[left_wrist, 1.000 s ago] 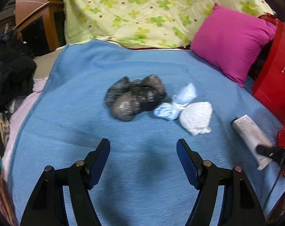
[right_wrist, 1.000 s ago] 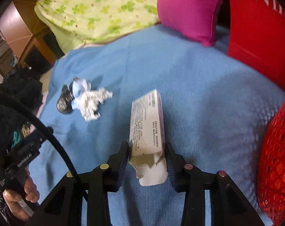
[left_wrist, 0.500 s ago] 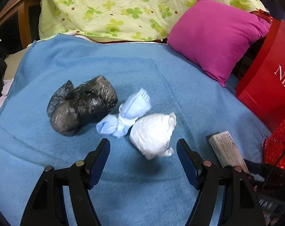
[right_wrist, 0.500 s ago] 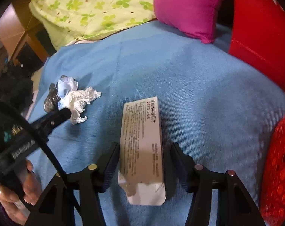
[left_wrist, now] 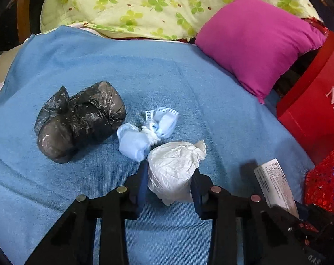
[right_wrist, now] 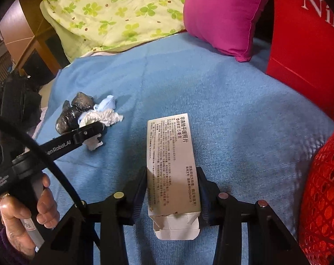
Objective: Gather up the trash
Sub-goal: 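Grasp the white tissue bundle with the left gripper while the right holds the white box, then carry the white box and tissue bundle over the red mesh basket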
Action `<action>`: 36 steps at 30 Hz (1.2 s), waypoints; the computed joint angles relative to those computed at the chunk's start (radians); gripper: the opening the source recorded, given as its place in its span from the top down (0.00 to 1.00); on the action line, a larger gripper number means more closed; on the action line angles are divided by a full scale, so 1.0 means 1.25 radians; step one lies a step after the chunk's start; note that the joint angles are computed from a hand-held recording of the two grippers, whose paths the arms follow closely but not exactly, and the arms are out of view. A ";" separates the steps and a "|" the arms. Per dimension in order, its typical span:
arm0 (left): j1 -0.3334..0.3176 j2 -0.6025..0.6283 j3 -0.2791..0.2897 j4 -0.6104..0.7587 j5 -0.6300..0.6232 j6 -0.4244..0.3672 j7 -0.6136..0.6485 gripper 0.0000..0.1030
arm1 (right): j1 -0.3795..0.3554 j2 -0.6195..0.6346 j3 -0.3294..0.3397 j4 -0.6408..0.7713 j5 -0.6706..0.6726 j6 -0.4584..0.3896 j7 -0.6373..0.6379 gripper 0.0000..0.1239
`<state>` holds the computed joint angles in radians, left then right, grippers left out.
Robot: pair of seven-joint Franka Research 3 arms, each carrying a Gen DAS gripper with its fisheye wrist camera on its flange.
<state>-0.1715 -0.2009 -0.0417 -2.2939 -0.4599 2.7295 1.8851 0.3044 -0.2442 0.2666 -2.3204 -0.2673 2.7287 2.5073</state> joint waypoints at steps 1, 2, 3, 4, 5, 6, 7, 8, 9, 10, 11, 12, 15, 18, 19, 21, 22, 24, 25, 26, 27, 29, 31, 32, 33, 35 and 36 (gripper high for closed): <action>-0.003 -0.010 0.003 -0.007 -0.010 -0.001 0.010 0.65 | -0.002 -0.007 0.002 -0.004 -0.005 0.003 0.006 0.64; -0.003 -0.025 0.004 -0.019 -0.009 0.001 0.011 0.65 | -0.005 -0.014 0.006 -0.008 -0.010 0.006 0.014 0.64; -0.006 -0.037 0.005 -0.032 -0.007 0.010 0.018 0.65 | -0.007 -0.018 0.008 -0.010 -0.012 0.009 0.018 0.64; -0.011 -0.053 0.011 -0.042 -0.010 0.007 0.024 0.65 | -0.008 -0.030 0.009 -0.018 -0.011 0.018 0.024 0.64; -0.014 -0.070 0.014 -0.054 -0.007 0.007 0.026 0.65 | -0.011 -0.037 0.012 -0.023 -0.013 0.027 0.028 0.64; -0.012 -0.093 0.013 -0.070 0.010 0.010 0.019 0.65 | -0.017 -0.046 0.019 -0.028 -0.017 0.033 0.035 0.64; -0.008 -0.109 0.011 -0.081 0.033 0.010 0.005 0.65 | -0.022 -0.054 0.026 -0.031 -0.022 0.037 0.042 0.64; 0.005 -0.129 0.002 -0.095 0.072 0.010 -0.021 0.65 | -0.026 -0.062 0.032 -0.035 -0.024 0.044 0.047 0.64; 0.015 -0.145 -0.003 -0.106 0.106 0.009 -0.043 0.65 | -0.032 -0.067 0.039 -0.036 -0.027 0.048 0.053 0.64; 0.029 -0.164 -0.013 -0.118 0.149 0.008 -0.074 0.65 | -0.042 -0.080 0.050 -0.043 -0.036 0.060 0.069 0.64; 0.040 -0.188 -0.019 -0.132 0.184 0.006 -0.098 0.65 | -0.052 -0.089 0.059 -0.047 -0.042 0.070 0.080 0.64; 0.045 -0.205 -0.018 -0.143 0.212 0.008 -0.112 0.65 | -0.062 -0.092 0.069 -0.048 -0.049 0.079 0.088 0.64; 0.076 -0.256 -0.038 -0.176 0.308 0.030 -0.172 0.65 | -0.109 -0.123 0.116 -0.059 -0.091 0.110 0.131 0.64; 0.097 -0.303 -0.051 -0.199 0.384 0.045 -0.215 0.65 | -0.162 -0.150 0.169 -0.061 -0.134 0.126 0.170 0.64; 0.102 -0.320 -0.053 -0.206 0.405 0.051 -0.227 0.65 | -0.180 -0.166 0.187 -0.065 -0.151 0.139 0.183 0.64; 0.110 -0.352 -0.056 -0.221 0.445 0.066 -0.249 0.65 | -0.218 -0.198 0.224 -0.073 -0.172 0.154 0.205 0.64; 0.111 -0.365 -0.055 -0.227 0.461 0.070 -0.258 0.65 | -0.236 -0.216 0.241 -0.079 -0.178 0.168 0.214 0.64; 0.105 -0.391 -0.047 -0.236 0.486 0.072 -0.273 0.65 | -0.265 -0.248 0.267 -0.091 -0.176 0.190 0.219 0.64; 0.101 -0.400 -0.044 -0.239 0.498 0.074 -0.282 0.65 | -0.282 -0.269 0.281 -0.096 -0.174 0.196 0.222 0.64; 0.101 -0.409 -0.045 -0.243 0.512 0.078 -0.292 0.65 | -0.296 -0.294 0.294 -0.107 -0.170 0.208 0.227 0.64; 0.101 -0.412 -0.047 -0.243 0.524 0.081 -0.302 0.65 | -0.302 -0.309 0.300 -0.115 -0.161 0.216 0.226 0.64; 0.101 -0.422 -0.052 -0.247 0.548 0.088 -0.320 0.65 | -0.307 -0.350 0.309 -0.136 -0.140 0.220 0.226 0.64; 0.098 -0.431 -0.054 -0.250 0.566 0.093 -0.334 0.65 | -0.310 -0.385 0.314 -0.155 -0.120 0.225 0.220 0.64; 0.093 -0.434 -0.053 -0.251 0.572 0.093 -0.339 0.65 | -0.311 -0.402 0.317 -0.163 -0.111 0.224 0.216 0.64; 0.088 -0.439 -0.052 -0.252 0.577 0.092 -0.343 0.65 | -0.314 -0.419 0.320 -0.171 -0.101 0.223 0.212 0.64; 0.086 -0.447 -0.057 -0.253 0.589 0.093 -0.355 0.65 | -0.315 -0.449 0.320 -0.188 -0.080 0.225 0.203 0.64; 0.083 -0.449 -0.058 -0.253 0.594 0.094 -0.360 0.65 | -0.316 -0.465 0.321 -0.197 -0.070 0.227 0.200 0.64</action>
